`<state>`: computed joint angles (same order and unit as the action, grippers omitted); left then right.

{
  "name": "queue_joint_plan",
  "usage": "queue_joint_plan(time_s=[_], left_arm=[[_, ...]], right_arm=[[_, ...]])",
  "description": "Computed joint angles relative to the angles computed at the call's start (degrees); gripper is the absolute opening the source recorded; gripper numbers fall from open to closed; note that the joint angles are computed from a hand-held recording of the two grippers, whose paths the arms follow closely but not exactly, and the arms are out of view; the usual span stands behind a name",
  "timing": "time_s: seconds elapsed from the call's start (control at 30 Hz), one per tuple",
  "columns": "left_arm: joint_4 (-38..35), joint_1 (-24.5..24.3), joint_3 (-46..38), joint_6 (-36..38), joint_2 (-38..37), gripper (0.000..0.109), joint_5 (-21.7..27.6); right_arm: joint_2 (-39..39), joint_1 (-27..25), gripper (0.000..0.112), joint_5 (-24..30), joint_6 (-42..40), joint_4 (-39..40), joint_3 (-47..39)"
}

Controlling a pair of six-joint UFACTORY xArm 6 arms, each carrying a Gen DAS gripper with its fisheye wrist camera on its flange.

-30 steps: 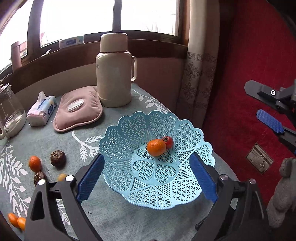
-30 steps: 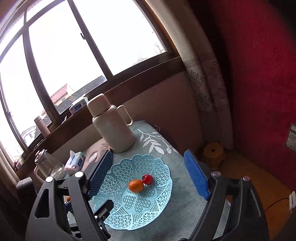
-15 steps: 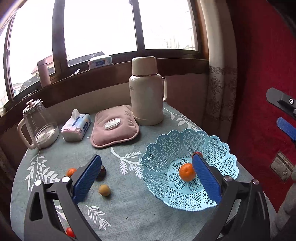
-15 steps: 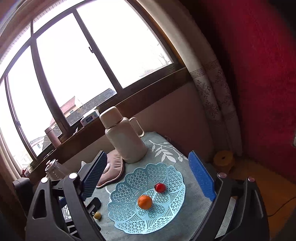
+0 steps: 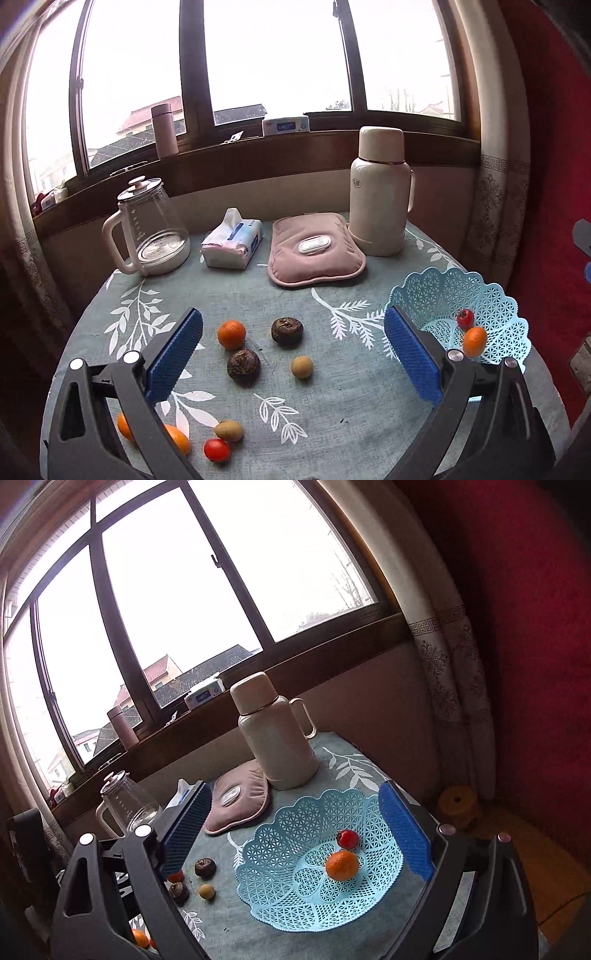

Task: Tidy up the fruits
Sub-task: 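Withdraw the left gripper from the basket toward the remaining fruit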

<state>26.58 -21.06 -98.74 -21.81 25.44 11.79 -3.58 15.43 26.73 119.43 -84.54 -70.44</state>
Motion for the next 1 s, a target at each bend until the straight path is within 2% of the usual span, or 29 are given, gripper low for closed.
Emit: queue_joint_plan(time_s=[0.3,0.43,0.8,1.0], left_arm=[[12.00,4.98,6.41,-13.45,-5.34,0.098,-2.79],[9.41,6.82,9.63,-12.07,-7.34,0.098,-3.93],[13.52,12.09,14.36,-17.30,-9.93,0.098,-4.71],[8.41,14.61,15.29,-13.46,-10.06,0.098,-5.00]], right_arm=[[3.21,2.07,0.095,-0.81,-3.30,1.74,-2.96],[4.55,2.30,0.095,-2.97,-4.32,3.10,-4.09],[8.25,4.32,0.095,-3.37,-8.53,6.74,-6.99],[10.33,5.77,0.095,-3.10,-10.73,8.26,-8.93]])
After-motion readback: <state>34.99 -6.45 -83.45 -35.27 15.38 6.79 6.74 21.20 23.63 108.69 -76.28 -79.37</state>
